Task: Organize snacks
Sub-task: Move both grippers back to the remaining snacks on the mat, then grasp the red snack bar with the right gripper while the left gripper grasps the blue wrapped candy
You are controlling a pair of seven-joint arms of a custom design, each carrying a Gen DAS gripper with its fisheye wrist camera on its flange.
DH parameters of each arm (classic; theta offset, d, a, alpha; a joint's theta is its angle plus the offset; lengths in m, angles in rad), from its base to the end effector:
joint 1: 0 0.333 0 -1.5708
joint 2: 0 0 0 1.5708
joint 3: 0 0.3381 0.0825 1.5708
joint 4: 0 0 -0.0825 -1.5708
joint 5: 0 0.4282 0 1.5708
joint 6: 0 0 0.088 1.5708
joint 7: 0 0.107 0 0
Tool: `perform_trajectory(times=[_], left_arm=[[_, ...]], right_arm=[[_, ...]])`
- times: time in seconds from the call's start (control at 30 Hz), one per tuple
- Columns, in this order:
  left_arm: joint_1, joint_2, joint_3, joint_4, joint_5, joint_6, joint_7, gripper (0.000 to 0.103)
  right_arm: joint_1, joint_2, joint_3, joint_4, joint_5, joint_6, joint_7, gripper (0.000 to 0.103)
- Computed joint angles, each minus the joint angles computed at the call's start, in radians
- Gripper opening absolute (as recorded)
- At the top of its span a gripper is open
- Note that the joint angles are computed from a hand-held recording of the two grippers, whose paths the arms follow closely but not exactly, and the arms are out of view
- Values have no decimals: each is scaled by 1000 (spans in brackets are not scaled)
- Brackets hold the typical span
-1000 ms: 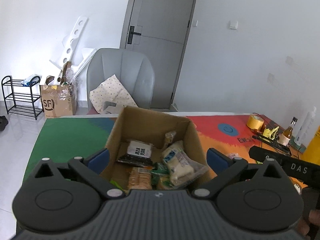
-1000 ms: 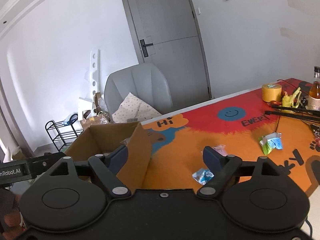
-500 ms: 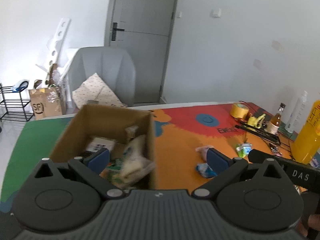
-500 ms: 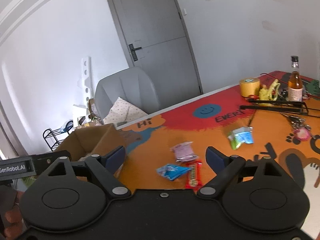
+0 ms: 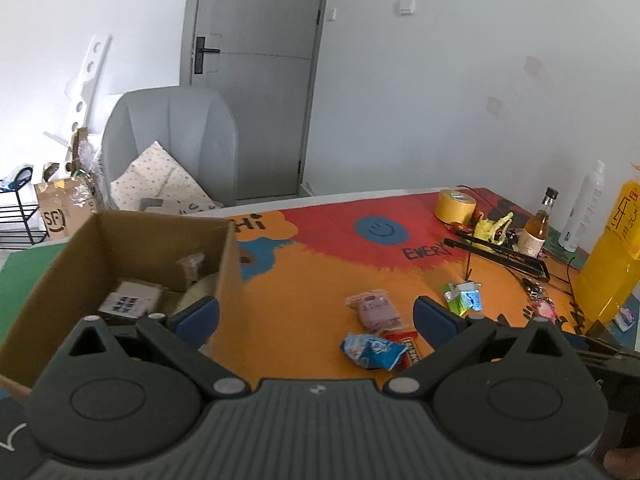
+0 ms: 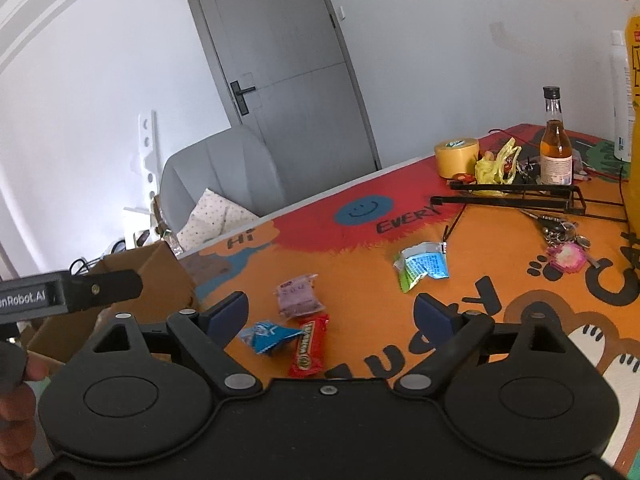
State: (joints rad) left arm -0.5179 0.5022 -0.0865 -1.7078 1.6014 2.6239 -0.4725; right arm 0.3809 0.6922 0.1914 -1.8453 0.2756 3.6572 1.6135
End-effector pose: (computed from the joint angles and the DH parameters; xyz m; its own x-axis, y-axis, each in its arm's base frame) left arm 0.5975 -0.4323 0.3205 0.0681 -0.9908 0.1168 -0.5208 -0.1352 -0.8429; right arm 0.6369 0.3405 0.2676 0.2579 -0.9157 -0.3083 -0.5305 0.1325 -0.8373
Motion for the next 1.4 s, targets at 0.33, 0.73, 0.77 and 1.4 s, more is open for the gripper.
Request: perform_trajectory(times=[0.33,0.73,0.77,1.4], left_arm=[[-11,115,25,137,-133,49,111,97],[-45,251,83,276,-392,113,339,72],[-47,261,87,286,-414,116,356,71],[-96,358,156,361,-657,174,537,70]], right_arm=[[-81,55,58,58,-107,-76,52,85],[-198,151,195,166,-242,-220,37,57],[-197,156,198,174,-241,-229,29,57],[-134,98,121,113,-101,-245,-105,24]])
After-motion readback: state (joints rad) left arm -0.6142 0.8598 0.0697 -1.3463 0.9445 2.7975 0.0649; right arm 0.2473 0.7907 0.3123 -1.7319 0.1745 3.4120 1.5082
